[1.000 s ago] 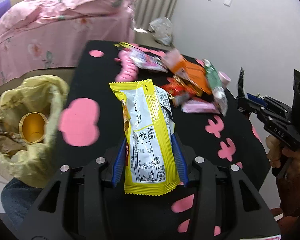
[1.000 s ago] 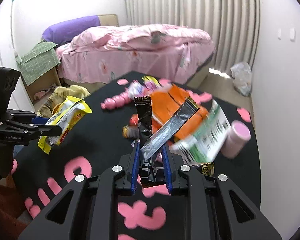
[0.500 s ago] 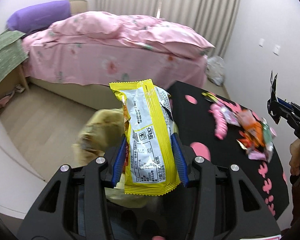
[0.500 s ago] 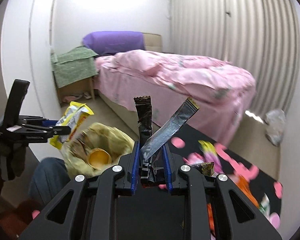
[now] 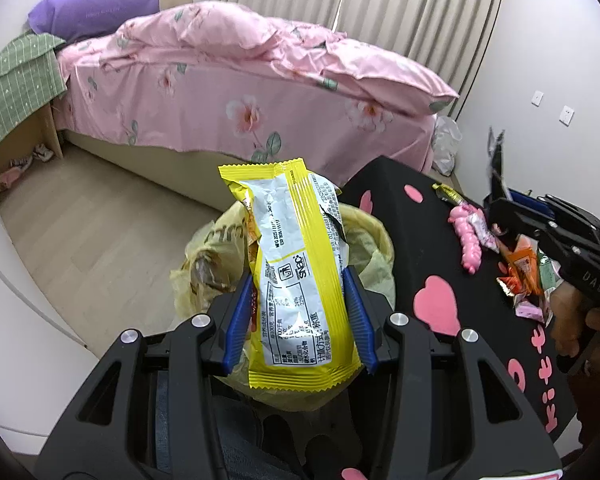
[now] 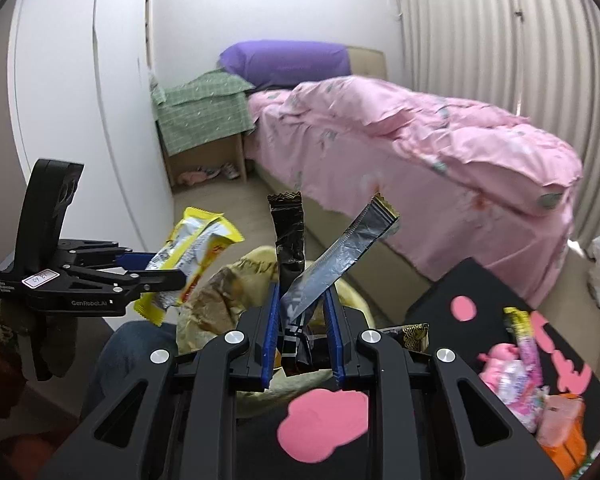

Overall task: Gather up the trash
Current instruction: 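Carry both wrappers over the trash bag and open both tools, then grasp the yellow-and-pink candy wrapper with the left tool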

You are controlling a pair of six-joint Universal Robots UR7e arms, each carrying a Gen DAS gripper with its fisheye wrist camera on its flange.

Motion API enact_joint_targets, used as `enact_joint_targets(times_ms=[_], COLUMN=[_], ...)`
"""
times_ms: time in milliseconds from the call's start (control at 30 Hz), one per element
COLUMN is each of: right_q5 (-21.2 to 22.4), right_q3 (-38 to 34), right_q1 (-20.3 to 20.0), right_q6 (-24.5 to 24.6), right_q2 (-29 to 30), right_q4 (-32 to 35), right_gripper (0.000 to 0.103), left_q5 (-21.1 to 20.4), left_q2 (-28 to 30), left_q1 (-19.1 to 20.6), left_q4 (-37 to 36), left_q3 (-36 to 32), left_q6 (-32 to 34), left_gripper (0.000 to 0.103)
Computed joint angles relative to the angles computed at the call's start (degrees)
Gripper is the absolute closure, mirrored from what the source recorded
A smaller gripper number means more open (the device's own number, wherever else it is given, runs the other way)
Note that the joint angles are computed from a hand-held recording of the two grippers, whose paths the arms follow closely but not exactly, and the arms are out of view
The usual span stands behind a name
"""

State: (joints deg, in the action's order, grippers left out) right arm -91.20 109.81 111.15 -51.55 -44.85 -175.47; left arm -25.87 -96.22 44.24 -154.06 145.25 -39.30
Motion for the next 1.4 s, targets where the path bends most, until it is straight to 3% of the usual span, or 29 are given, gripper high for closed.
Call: enact_joint_targets(times_ms=[267, 600, 700, 767, 800, 1100, 1267, 1400], right_q5=[-3.6, -4.8, -5.3, -5.0, -4.6, -3.6, -4.6, -5.2], right_q3=[-5.3, -10.6, -11.8, -11.9, -11.8, -7.9, -4.0, -0.2], right_q1=[0.8, -0.3, -0.6, -0.8, -0.9, -2.3, -4.3, -6.4], right_q6=[-1.2, -0.2, 0.5, 0.2, -0.1, -0.5, -0.1, -1.1], right_q2=[7.2, 12.4, 13.4, 13.5, 13.5, 9.2, 4.3, 0.0], right_q4=[3.0, 8.8, 9.9, 10.2, 10.3, 6.6, 1.6, -3.7], right_gripper=[0.081, 0.081, 0.072, 0.058, 0.057, 0.052, 0.051, 0.051], left_q5=[-4.6, -11.6, -16.4, -15.4, -13.0, -6.5, -8.3, -9.7], left_q2=[4.2, 8.5, 8.6, 8.5, 8.6, 7.6, 8.9, 13.4], left_q1=[7.1, 14.0, 16.3, 16.0, 15.1, 10.7, 9.9, 8.7], left_q4=[-14.3, -25.4, -29.8, -31.9, -33.2, -32.5, -30.7, -30.7], left_q3=[0.1, -1.3, -1.6, -1.4, -1.1, -1.2, -2.5, -4.4], left_q6=[8.5, 15.9, 18.5, 18.6, 18.5, 16.8, 16.2, 17.5], left_gripper=[0.061, 0.061, 0.044, 0.032, 0.031, 0.029, 0.025, 0.025])
